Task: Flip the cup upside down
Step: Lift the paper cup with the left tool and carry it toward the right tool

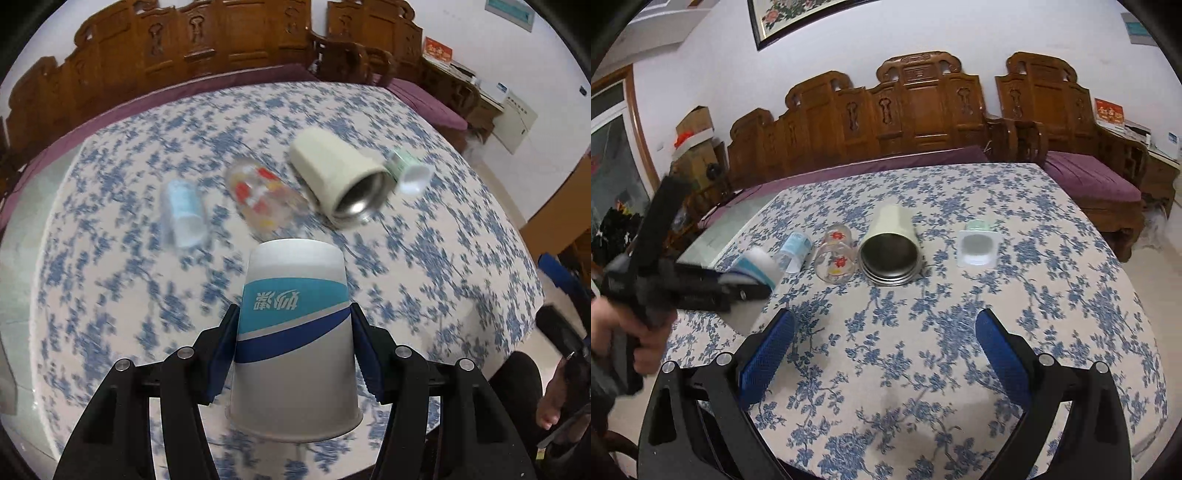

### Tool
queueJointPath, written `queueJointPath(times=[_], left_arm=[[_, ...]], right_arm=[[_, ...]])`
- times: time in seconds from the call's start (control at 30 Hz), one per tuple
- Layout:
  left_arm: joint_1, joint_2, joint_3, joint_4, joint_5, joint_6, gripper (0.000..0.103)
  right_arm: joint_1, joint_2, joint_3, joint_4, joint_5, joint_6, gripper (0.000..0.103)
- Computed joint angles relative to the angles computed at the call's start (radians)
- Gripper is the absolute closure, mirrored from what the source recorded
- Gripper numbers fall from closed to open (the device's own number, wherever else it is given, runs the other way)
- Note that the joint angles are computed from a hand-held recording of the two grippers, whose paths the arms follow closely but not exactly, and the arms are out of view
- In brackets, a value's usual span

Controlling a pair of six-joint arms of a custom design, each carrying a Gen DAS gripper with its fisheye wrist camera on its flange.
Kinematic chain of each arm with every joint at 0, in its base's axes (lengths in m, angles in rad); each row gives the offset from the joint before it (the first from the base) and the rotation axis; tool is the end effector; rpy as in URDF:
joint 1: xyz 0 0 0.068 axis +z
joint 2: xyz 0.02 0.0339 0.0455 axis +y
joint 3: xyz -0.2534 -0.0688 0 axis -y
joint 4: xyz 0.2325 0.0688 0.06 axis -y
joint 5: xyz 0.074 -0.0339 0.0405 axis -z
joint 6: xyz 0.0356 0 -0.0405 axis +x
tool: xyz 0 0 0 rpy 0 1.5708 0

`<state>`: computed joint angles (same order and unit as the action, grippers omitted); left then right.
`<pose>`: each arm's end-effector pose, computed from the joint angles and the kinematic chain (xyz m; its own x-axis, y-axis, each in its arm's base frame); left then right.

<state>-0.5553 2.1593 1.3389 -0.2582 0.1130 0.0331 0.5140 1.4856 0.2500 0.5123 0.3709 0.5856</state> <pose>0.3503 -0.2221 0.0987 -0.7296 0.4914 -0.4756 0.5936 0.8004 -0.0837 0.1909 0.0930 0.0952 -0.6028 0.2512 -0.7573 0.1338 0.9675 0.2144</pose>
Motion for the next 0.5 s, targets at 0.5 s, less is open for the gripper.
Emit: queueJointPath(times=[0.5], left_arm=[[-0.071, 0.208, 0.016, 0.111, -0.02, -0.107, 0.046]], right_arm=[[-0.03, 0.084, -0.053, 0.1, -0.026, 0.006, 0.004]])
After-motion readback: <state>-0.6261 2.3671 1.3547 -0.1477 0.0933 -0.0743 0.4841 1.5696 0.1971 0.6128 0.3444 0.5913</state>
